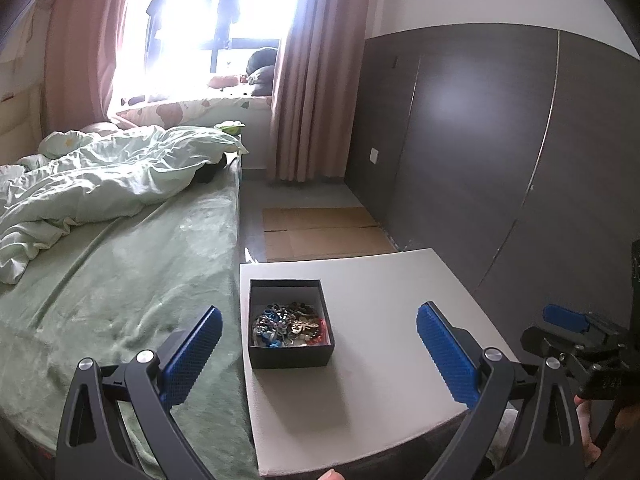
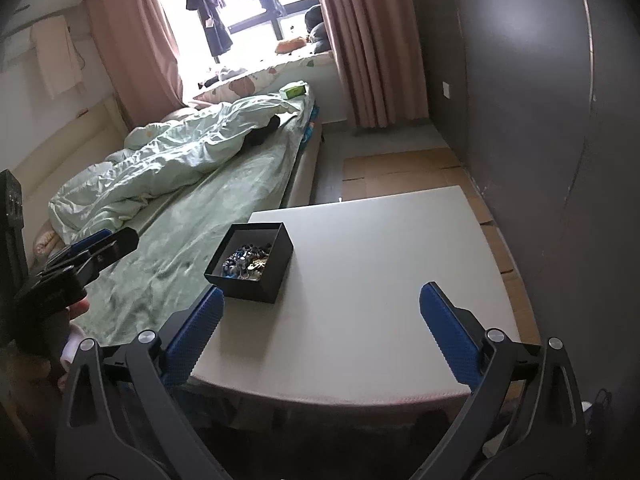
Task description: Organize jewelry
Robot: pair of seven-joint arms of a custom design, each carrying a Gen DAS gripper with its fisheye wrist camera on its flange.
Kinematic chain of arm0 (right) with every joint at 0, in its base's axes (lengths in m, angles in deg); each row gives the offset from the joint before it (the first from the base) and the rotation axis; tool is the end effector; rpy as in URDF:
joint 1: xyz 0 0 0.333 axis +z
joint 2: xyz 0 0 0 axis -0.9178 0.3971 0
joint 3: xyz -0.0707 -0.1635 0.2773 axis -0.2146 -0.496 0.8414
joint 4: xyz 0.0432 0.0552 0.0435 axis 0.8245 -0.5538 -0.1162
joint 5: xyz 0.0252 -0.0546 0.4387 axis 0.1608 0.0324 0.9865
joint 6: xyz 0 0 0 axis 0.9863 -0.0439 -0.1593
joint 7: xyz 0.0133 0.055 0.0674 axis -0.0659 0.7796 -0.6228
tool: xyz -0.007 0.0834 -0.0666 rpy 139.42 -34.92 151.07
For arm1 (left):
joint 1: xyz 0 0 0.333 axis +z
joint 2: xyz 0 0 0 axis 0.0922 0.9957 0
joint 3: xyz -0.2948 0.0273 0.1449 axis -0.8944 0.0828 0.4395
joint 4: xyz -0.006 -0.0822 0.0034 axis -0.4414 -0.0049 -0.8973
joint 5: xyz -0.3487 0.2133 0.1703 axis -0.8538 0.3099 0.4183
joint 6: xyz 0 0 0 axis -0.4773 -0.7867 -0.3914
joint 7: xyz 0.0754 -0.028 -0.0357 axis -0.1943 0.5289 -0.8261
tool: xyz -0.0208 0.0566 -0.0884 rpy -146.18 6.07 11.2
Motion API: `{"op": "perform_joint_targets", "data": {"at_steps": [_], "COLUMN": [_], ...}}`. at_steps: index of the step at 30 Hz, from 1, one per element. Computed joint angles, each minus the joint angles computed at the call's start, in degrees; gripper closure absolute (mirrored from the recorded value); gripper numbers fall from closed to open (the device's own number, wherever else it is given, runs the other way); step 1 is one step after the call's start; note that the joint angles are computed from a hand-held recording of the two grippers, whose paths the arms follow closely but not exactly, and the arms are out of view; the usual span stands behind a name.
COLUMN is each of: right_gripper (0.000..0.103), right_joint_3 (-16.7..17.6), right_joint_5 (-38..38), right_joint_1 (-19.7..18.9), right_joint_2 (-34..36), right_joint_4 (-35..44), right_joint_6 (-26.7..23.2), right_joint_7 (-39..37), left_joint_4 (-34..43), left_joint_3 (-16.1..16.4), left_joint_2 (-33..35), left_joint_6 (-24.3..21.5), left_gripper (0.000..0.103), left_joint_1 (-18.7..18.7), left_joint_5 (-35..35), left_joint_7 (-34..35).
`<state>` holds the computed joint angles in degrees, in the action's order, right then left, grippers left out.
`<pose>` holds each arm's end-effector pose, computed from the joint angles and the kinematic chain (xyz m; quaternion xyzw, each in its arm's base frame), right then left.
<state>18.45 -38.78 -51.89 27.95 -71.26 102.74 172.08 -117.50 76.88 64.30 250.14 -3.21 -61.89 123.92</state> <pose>0.5910 0.2317 0.6326 -0.6337 0.6435 -0.2033 0.3783 0.6299 -0.2110 0.6466 -0.5492 0.6881 -0.4111 0.2363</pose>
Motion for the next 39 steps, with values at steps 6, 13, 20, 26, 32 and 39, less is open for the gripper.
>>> {"op": "perform_joint_targets", "data": {"at_steps": [6, 13, 20, 26, 32, 39], "right_gripper": [0.005, 0.005, 0.005, 0.005, 0.005, 0.005], "right_joint_3": [0.17, -0.15, -0.37, -0.03, -0.01, -0.11], "right_joint_5": [-1.41, -0.28, 2.16, 0.27, -0.3, 0.34], "right_joint_1": [-0.14, 0.09, 0.15, -0.14, -0.13, 0.11], "right_joint_2": [-0.18, 0.36, 0.25, -0.06, 0.03, 0.24], "right_joint_4": [-0.7, -0.69, -0.2, 0.21, 0.48, 0.82], "right_joint_6": [0.99, 1.01, 0.47, -0.07, -0.52, -1.14], "right_joint_7": [0.31, -0.52, -1.39, -0.13, 0.52, -0.13], "left_joint_4": [-0.61, -0.45, -0.6, -0.5, -0.57, -0.44], "left_joint_3": [-0.09, -0.08, -0.11, -0.07, 0.05, 0.0], "left_joint_2": [-0.31, 0.33, 0.15, -0.03, -0.24, -0.31], "left_joint_6": [0.78, 0.74, 1.2, 0.71, 0.57, 0.36], "left_gripper": [0.008, 0.008, 0.008, 0.008, 0.008, 0.008], "left_joint_1": [-0.29, -0.17, 0.03, 0.04, 0.03, 0.02], "left_joint_5": [1.16, 1.96, 0.87, -0.55, -0.24, -0.25], "left_joint_7": [-1.27, -2.36, -1.63, -0.24, -0.57, 0.42]}}
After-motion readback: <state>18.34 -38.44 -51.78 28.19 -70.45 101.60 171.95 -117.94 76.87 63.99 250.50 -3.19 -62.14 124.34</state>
